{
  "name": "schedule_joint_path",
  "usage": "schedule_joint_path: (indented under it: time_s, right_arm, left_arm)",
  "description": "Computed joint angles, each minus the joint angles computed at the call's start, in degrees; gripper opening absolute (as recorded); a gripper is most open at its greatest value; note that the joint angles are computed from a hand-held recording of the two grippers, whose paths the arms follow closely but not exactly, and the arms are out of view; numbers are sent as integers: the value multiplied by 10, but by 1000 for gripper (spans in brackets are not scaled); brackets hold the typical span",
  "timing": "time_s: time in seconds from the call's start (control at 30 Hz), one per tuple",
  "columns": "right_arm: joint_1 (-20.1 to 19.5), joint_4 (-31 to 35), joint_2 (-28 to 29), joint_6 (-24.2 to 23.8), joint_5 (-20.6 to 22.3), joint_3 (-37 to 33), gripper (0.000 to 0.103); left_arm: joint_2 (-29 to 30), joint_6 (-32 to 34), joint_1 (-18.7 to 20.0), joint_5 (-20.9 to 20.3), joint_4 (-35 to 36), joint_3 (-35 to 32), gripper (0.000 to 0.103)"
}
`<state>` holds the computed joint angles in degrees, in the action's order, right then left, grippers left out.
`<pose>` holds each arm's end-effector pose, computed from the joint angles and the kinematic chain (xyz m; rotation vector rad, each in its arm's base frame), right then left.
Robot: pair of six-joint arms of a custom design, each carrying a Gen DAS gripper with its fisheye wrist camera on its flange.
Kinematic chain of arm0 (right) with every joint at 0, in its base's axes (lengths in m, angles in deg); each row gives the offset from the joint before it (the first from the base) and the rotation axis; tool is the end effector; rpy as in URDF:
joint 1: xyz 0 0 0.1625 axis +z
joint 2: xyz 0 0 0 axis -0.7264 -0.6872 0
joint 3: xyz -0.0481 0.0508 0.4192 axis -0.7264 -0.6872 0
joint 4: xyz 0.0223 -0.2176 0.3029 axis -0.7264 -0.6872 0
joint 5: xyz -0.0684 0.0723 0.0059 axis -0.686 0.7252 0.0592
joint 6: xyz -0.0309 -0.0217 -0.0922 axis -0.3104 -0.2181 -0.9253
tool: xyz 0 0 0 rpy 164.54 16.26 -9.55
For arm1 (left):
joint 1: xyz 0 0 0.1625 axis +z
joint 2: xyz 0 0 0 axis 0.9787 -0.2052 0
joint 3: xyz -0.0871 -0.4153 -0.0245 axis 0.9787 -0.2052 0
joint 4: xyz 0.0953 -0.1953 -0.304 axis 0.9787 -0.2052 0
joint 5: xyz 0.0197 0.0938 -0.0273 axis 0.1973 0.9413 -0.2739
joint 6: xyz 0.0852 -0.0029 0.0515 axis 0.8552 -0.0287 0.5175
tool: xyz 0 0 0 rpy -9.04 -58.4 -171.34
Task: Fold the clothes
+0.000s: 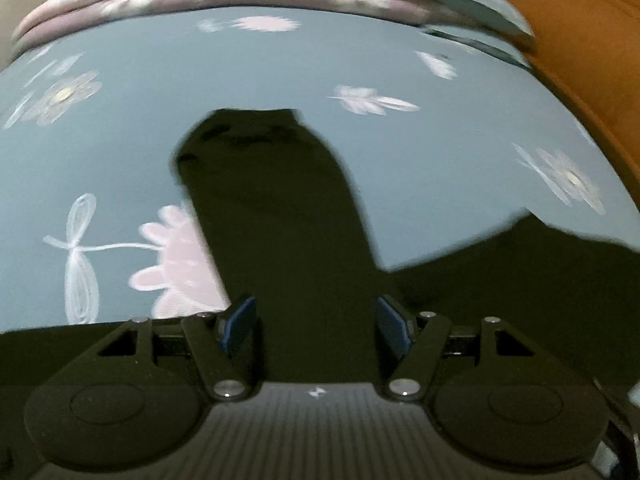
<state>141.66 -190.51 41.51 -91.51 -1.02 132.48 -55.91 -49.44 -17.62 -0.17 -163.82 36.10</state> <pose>0.2267 -0.6423 0.0935 -1.1720 2.5770 -0.6318 -0.1230 -0.6592 0.2549 -0.1280 2.2454 -0.9041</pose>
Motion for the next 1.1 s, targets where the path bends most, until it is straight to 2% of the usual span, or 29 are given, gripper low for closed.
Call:
schedule_joint_path:
  time_s: [0.17,0.37,0.47,0.67,0.7,0.73,0.77,0.83,0.93,1.0,1.1]
  right_arm:
    - [-6,-8,5,24,-5,-13,91]
    - [-4,-9,6,8,-19,-9,92]
    - [0,-10,9,1,-33,-9,92]
    - [4,0,22,1,-61,-21,92]
    - [5,-1,23,-1,-63,-22,92]
    - [5,-1,24,-3,-65,-22,92]
    - [5,-7,24,-5,-64,-21,92]
    - [3,-8,24,-4,-58,-20,92]
    - [1,-20,22,9,-55,-18,92]
    - [-2,-30,21,17,-48,-15,92]
    - [-6,-38,17,31,-33,-11,92]
  left_arm:
    - [-3,-44,27,4,-25,-2,67]
    - [6,-47,72,-68,-129,-12,66]
    - [16,-29,93,-107,-185,-23,66]
    - [49,43,119,-149,-248,-67,63]
    - [55,57,121,-152,-254,-73,60]
    - [59,68,121,-147,-252,-79,45]
    - [63,79,121,-143,-250,-85,22]
    - [62,90,118,-139,-259,-80,6]
    - [57,115,106,-123,-304,-63,4]
    - [44,141,91,-119,-361,-34,3]
    - [20,170,67,-105,-404,4,3]
